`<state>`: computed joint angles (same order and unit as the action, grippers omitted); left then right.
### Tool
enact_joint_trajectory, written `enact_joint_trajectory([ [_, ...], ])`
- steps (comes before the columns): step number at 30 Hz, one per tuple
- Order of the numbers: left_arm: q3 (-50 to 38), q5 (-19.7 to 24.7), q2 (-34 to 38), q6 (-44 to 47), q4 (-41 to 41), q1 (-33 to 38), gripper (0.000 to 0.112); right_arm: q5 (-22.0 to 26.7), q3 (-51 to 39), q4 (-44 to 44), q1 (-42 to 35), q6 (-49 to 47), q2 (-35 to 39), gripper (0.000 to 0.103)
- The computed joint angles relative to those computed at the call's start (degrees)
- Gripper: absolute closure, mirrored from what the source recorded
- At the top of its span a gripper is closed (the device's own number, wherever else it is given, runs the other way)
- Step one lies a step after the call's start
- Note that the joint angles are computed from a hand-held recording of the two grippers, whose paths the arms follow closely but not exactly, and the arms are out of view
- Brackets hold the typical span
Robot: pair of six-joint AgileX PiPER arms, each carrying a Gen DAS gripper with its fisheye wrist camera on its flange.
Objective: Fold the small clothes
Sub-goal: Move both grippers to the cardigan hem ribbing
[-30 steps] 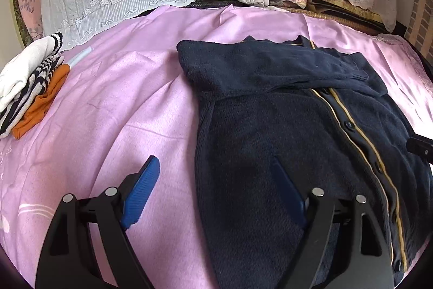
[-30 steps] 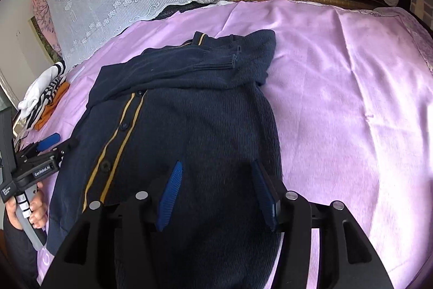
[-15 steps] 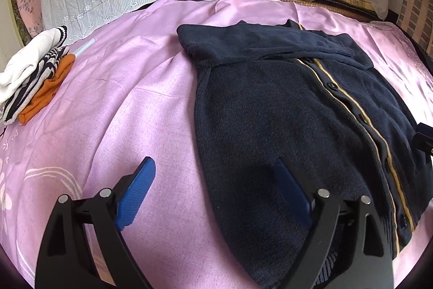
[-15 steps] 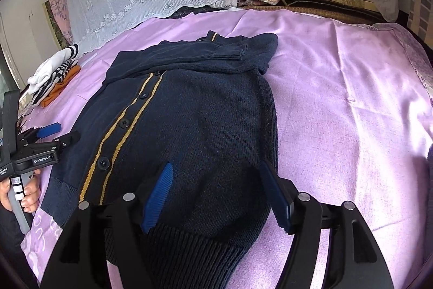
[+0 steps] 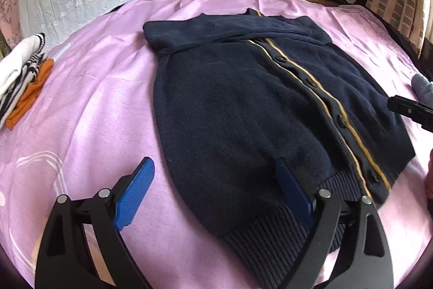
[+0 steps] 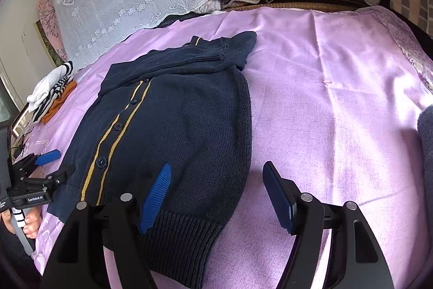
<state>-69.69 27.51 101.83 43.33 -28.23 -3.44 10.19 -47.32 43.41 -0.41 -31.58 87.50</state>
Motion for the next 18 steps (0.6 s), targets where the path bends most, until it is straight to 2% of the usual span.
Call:
enact_joint_trajectory([
  [4,1.33,2.89,-0.88,3.79,-3.78,1.02,0.024,0.98,1.35,6.49,-1.13,-5.99,-0.82,0.032],
  [11,1.23,13.09,-0.88,11.57,-12.74,5.25,0.025,1.64,3.10,7.71,-1.43,-7.45,-2.13,0.032],
  [15,2.89,14.90,-1.58,16.52,-16.30,6.45,0.026,2.97,4.12,11.79,-1.96,-11.84,-2.86,0.032],
  [18,1.50,16.85,-0.24,16.59,-17.31,7.37,0.028,5.00,5.17,17.24,-2.91,-17.64,-3.50,0.032],
])
